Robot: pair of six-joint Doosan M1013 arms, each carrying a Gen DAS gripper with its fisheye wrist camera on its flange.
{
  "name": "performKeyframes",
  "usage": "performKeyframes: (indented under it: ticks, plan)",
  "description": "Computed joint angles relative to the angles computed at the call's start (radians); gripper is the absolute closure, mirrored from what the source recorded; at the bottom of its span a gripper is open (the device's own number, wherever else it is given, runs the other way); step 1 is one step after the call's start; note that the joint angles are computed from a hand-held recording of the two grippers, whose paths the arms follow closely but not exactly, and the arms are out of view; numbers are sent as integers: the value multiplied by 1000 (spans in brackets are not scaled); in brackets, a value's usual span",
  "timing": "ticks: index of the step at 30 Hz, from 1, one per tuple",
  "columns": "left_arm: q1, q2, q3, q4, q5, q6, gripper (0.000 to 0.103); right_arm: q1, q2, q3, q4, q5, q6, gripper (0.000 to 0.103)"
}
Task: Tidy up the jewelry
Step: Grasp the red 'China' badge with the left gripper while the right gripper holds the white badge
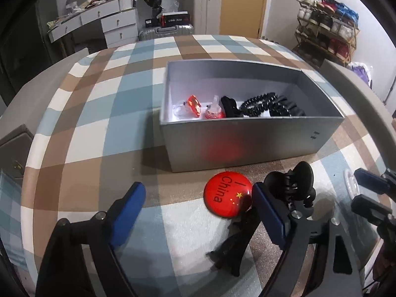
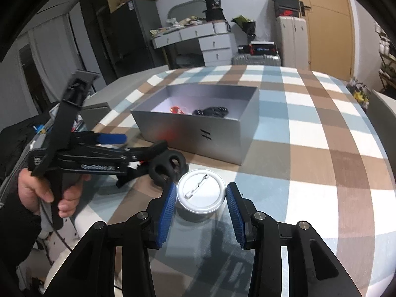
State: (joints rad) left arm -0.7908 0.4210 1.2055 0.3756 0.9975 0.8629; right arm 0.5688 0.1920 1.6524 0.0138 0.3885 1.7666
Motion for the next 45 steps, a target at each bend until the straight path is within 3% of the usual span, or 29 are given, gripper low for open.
performKeyframes:
  ticks: [7,9,14,18,25,26,27,29,33,37,40,42,45]
  plan:
    - [4,9,-22,-62,10,68,36,-1,-9,14,9,-30,7,62]
    - [17,7,-20,-131,-12,111,51,-3,-16,27,32,-63,-13,62]
    - [24,4,-18,-196,-31,187,54,1,-35,47,28,-118,-28,62]
    - [25,3,-20,-220,-25,216,66,7,-39,48,19,-136,-42,62]
    - [26,-4,-8,-216,-33,207,67,17,-38,48,-5,-147,-36,62]
    - [24,-7,-5,-204,-35,200,75,18,-39,49,-16,-147,-23,62]
    - [18,-10,0,-162,-36,176,90,18,-38,47,-31,-145,-5,62]
    - [22,-16,5,-162,-36,173,94,16,-37,47,-27,-143,2,62]
    - [24,-27,25,-166,-52,163,94,15,-35,42,-27,-134,14,62]
    - [41,-31,34,-244,-88,167,91,17,-36,42,-20,-135,11,62]
    - [39,-22,21,-258,-81,189,77,21,-35,40,-34,-129,18,62]
    - [32,-15,11,-243,-69,195,55,23,-34,40,-49,-126,31,62]
    - [30,-11,9,-226,-63,190,50,23,-34,40,-54,-126,38,62]
